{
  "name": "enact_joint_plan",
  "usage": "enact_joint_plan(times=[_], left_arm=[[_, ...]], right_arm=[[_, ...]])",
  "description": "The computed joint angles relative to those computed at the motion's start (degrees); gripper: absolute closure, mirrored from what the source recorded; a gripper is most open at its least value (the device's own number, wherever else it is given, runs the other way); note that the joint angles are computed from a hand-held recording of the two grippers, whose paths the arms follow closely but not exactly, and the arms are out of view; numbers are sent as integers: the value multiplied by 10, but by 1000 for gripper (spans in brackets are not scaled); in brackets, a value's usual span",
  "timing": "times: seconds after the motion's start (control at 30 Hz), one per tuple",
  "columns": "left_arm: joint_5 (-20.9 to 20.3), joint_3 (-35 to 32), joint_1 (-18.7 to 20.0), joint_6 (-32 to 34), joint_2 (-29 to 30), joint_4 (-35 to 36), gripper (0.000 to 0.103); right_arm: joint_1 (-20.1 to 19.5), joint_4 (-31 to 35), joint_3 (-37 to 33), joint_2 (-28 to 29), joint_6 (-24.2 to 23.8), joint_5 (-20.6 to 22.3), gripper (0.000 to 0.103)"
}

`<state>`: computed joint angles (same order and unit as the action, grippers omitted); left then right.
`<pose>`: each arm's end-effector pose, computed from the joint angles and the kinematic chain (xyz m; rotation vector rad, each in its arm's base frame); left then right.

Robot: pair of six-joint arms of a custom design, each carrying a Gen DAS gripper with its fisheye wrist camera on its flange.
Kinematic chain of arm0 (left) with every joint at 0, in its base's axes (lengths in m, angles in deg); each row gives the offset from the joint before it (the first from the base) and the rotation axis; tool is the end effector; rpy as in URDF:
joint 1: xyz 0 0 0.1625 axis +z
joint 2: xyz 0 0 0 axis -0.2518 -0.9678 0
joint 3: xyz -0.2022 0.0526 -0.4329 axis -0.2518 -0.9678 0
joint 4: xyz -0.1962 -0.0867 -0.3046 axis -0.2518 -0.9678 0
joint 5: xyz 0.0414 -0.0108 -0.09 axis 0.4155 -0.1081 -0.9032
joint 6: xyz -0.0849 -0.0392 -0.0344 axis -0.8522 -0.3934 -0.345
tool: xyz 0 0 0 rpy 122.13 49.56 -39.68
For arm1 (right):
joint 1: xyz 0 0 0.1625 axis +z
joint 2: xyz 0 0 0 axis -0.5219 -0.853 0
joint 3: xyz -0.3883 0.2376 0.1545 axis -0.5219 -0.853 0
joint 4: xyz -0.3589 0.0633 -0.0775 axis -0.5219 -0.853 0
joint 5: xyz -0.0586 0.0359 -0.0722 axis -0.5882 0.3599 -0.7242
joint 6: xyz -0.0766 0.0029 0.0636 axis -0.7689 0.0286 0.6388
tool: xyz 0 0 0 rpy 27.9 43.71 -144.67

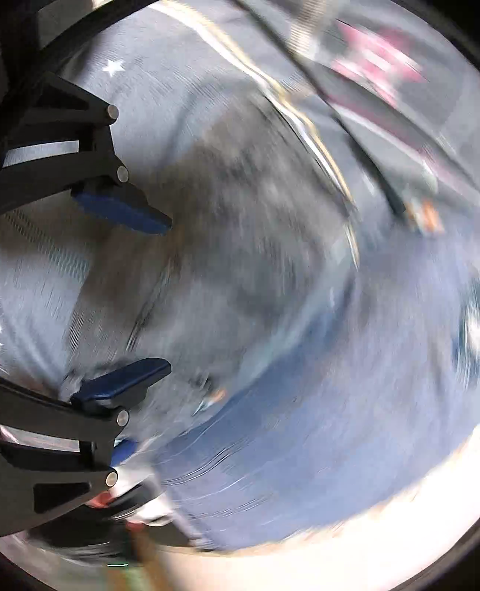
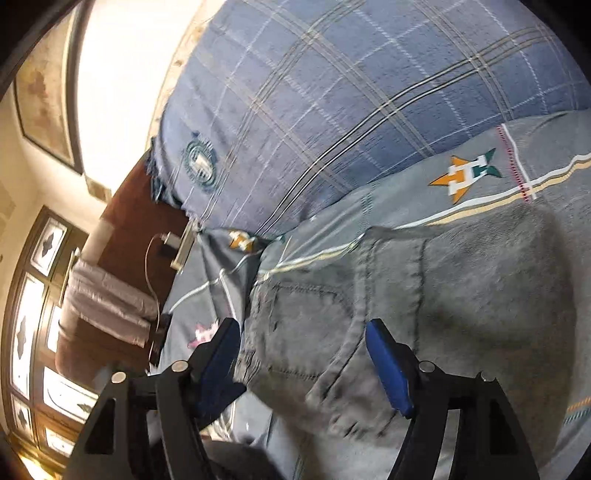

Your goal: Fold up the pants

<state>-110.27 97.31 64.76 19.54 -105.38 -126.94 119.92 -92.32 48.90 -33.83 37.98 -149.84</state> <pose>-0.2995 -0.6526 0.1556 -0.4052 2.7939 -0.9391 0.1274 -0.7394 0.3477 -0.1756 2.9249 -0.8201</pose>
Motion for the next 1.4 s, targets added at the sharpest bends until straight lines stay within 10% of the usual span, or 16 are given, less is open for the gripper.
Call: enact_joint_plan(times=[0.13, 0.3, 0.67, 0.73, 0.97, 1.07, 1.23, 1.4], left_arm=[[-62, 47, 35, -16, -14, -84, 37], [65, 50, 22, -85, -21, -34, 45], [46, -103, 78, -143, 34, 64, 56], [60, -140, 72, -110, 41, 128, 83], [129, -178, 44, 26, 73, 115, 73], [155, -192, 36, 41, 81, 151, 88], [228, -151, -42, 250, 99, -34, 89], [189, -184, -101, 431, 152, -93, 89]], right_arm=[[4, -41, 50, -10, -29, 8, 29], [2, -52, 70, -5, -53, -55, 29], [-9, 6, 33, 14, -1, -87, 31], [-11, 10, 37, 13, -2, -88, 30], [-9, 32, 28, 15, -3, -97, 30], [-11, 35, 32, 8, 1, -85, 30], [-23, -13, 67, -47, -2, -16, 30], [-51, -32, 77, -102, 6, 33, 25]])
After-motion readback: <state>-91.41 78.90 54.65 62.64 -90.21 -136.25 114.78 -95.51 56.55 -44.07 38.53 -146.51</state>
